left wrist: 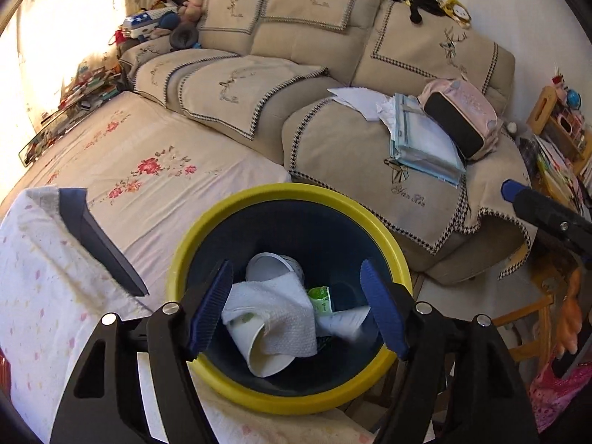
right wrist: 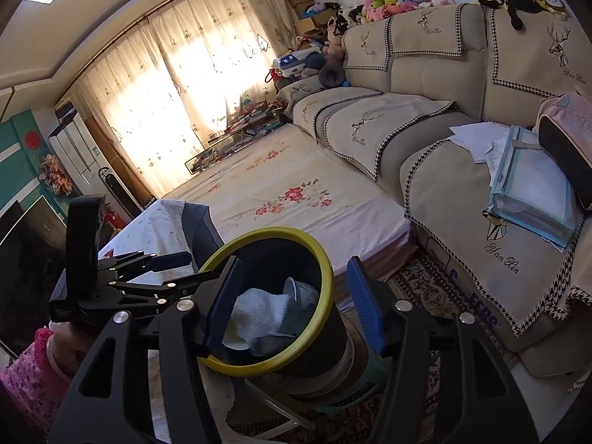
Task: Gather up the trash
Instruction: 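Carry the toothpaste tube with the left gripper into the yellow bin and release, then move the right gripper to the red-and-white snack bag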
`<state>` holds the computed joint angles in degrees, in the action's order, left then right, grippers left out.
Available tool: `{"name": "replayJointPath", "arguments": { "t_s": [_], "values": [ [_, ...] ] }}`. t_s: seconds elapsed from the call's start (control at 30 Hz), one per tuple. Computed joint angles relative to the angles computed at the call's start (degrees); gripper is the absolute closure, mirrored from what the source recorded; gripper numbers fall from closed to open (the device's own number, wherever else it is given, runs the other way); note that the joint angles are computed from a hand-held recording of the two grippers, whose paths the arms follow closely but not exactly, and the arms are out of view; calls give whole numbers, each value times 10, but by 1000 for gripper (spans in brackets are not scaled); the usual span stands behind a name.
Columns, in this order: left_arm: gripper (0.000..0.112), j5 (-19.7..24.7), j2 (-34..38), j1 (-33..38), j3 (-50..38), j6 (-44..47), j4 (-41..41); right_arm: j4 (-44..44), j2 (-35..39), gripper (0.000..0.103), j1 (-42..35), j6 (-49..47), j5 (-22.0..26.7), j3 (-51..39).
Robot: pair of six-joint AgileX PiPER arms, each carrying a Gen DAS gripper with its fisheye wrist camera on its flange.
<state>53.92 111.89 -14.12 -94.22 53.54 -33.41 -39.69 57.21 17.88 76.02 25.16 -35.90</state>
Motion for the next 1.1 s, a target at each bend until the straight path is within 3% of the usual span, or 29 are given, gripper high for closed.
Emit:
{"name": "replayJointPath", "arguments": {
  "t_s": [0.13, 0.27, 0.47, 0.57, 0.7, 0.87, 1.1],
  "values": [
    [31, -14, -55, 67, 66, 69, -78, 2, 17, 47, 6, -1, -6, -6],
    [28, -1, -108, 157, 121, 127, -157, -7, 38, 46, 23, 10, -5, -17],
    [21, 38, -156, 334, 167, 209, -255, -33, 76, 45, 67, 36, 6, -49],
    [21, 34, -167, 426, 181, 257, -299, -37, 106, 45, 95, 35, 13, -79],
    [19, 24, -144, 536, 167, 309, -345, -34, 164, 45, 144, 20, 28, -140],
    [17, -24, -84, 636, 122, 365, -389, -13, 251, 44, 203, -29, 57, -252],
    [17, -26, 19, 733, 28, 338, -420, 65, 409, 40, 254, -171, 108, -484]
  ]
}}
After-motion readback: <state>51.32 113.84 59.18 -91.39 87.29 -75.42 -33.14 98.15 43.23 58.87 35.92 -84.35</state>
